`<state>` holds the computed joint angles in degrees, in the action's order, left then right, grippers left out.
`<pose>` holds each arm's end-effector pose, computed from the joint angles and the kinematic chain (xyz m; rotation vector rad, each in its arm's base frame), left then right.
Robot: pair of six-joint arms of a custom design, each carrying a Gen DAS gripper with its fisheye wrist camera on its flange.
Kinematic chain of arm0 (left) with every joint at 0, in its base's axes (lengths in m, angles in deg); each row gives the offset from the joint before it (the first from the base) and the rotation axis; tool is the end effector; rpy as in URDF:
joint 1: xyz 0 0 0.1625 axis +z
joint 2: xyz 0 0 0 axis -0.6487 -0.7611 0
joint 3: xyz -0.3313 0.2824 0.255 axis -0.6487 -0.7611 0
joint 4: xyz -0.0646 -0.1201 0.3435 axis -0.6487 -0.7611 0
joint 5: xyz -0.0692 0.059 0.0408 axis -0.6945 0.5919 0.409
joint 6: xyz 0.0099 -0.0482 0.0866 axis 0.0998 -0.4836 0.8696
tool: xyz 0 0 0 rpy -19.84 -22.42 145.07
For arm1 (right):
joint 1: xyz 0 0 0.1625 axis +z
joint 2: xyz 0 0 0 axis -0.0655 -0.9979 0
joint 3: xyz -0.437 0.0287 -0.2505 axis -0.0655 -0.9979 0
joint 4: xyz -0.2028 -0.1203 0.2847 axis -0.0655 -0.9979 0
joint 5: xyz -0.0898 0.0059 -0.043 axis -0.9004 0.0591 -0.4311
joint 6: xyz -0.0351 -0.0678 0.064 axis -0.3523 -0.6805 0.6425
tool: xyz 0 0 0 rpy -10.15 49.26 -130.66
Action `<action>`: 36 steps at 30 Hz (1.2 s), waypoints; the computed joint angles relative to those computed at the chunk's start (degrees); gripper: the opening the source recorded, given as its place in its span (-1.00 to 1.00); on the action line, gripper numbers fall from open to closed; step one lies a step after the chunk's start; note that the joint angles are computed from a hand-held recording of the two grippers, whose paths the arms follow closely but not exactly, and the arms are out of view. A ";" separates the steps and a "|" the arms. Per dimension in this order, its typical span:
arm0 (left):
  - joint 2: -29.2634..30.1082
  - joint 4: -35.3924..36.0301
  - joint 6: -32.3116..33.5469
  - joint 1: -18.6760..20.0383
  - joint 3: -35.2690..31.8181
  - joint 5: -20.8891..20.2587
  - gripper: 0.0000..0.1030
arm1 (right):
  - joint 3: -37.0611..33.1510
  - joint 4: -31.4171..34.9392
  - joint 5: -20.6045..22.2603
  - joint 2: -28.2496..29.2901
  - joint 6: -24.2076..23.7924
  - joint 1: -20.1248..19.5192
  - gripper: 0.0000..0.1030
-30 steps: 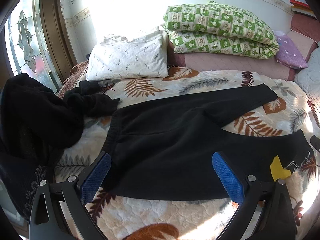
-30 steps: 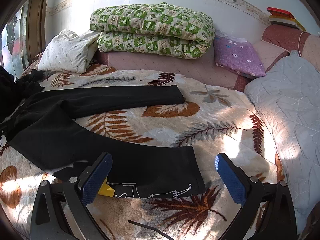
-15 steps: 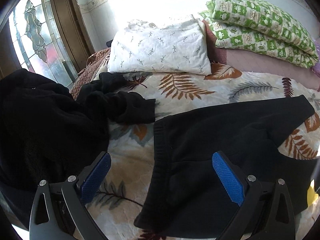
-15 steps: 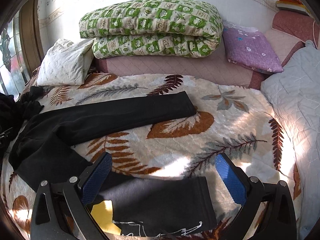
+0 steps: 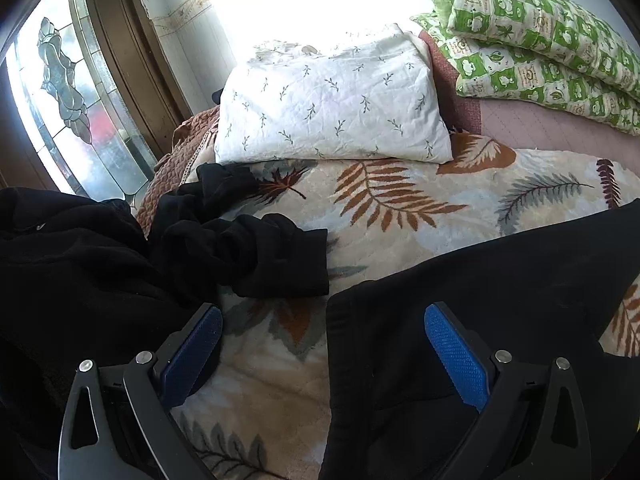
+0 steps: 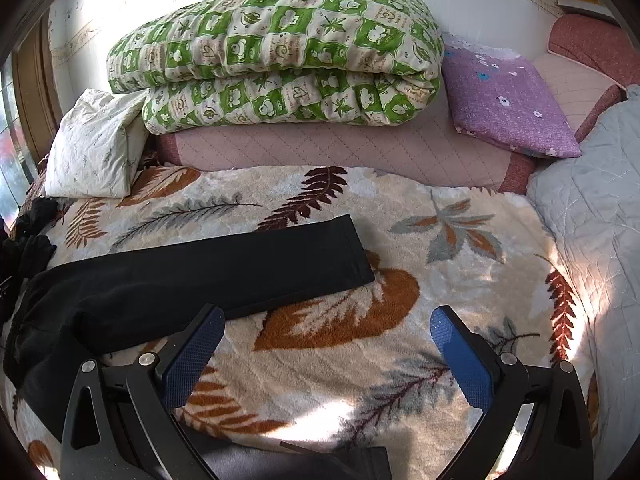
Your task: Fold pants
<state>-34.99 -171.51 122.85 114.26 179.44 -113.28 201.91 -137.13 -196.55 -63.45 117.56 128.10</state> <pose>0.0478 -0.5833 0.3951 0.5340 2.0137 -0.7799 0.3372 -0.4119 0.0123 -0.4400 -2.0442 0.7090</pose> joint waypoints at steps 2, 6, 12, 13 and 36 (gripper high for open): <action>0.29 1.95 -1.20 0.71 -1.18 -0.74 0.99 | 0.43 -2.19 -0.24 0.08 -1.65 -1.03 0.99; 0.22 8.56 -4.21 2.59 -4.38 -2.77 0.99 | 1.56 -8.04 0.56 0.41 -5.50 -3.37 0.99; 3.51 10.56 -3.14 4.97 -9.75 -1.01 0.99 | 4.85 -15.77 1.98 -0.04 -9.41 -6.98 0.99; 3.82 11.43 -3.48 5.36 -10.60 -1.44 0.99 | 5.39 -16.74 2.20 -0.19 -9.47 -7.67 0.98; 7.15 29.90 2.79 5.64 -19.96 -9.79 0.98 | -7.74 -33.76 16.98 9.34 -42.37 -13.11 0.96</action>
